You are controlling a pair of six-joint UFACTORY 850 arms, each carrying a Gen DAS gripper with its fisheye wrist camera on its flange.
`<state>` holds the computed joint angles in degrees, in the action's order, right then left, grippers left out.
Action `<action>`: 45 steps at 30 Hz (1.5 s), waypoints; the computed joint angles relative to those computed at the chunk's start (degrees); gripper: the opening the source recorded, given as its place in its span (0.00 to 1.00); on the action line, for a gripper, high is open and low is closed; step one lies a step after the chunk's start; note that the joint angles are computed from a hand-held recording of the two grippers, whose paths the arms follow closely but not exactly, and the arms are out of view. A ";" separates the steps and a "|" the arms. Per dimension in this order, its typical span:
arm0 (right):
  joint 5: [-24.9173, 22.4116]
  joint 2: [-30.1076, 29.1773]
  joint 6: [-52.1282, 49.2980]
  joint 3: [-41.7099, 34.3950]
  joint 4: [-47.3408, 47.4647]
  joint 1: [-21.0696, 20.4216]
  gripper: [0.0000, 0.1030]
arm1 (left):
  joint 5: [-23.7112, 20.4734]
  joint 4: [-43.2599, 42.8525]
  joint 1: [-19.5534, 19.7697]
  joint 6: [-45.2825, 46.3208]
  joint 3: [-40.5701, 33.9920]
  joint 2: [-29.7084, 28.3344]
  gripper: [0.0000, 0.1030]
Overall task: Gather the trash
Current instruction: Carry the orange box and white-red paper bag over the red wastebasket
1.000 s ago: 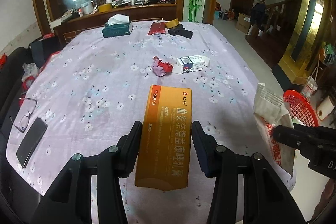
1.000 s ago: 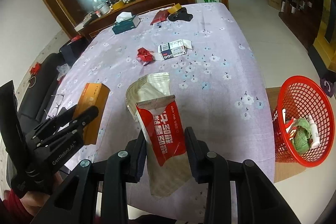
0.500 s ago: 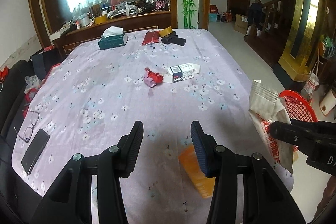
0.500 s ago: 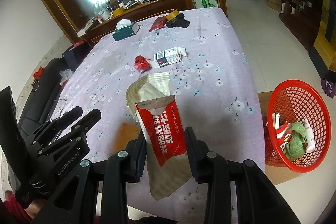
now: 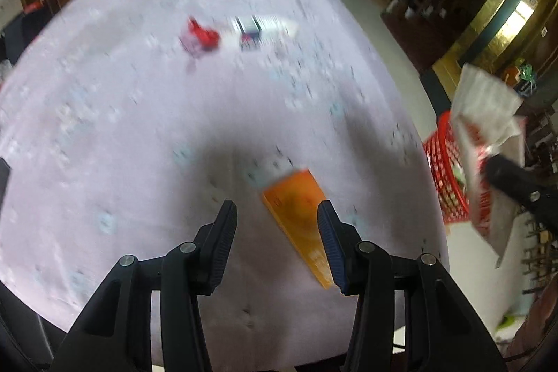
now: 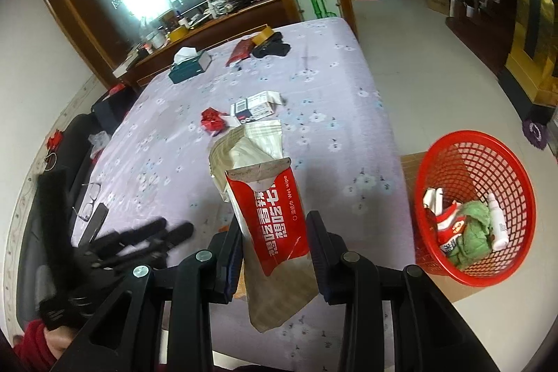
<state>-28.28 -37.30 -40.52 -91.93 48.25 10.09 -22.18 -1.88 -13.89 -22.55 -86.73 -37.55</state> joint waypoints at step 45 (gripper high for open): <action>0.17 -0.70 3.16 0.44 -2.31 -3.08 0.36 | 1.69 19.68 -3.96 -15.33 -7.36 -4.49 0.49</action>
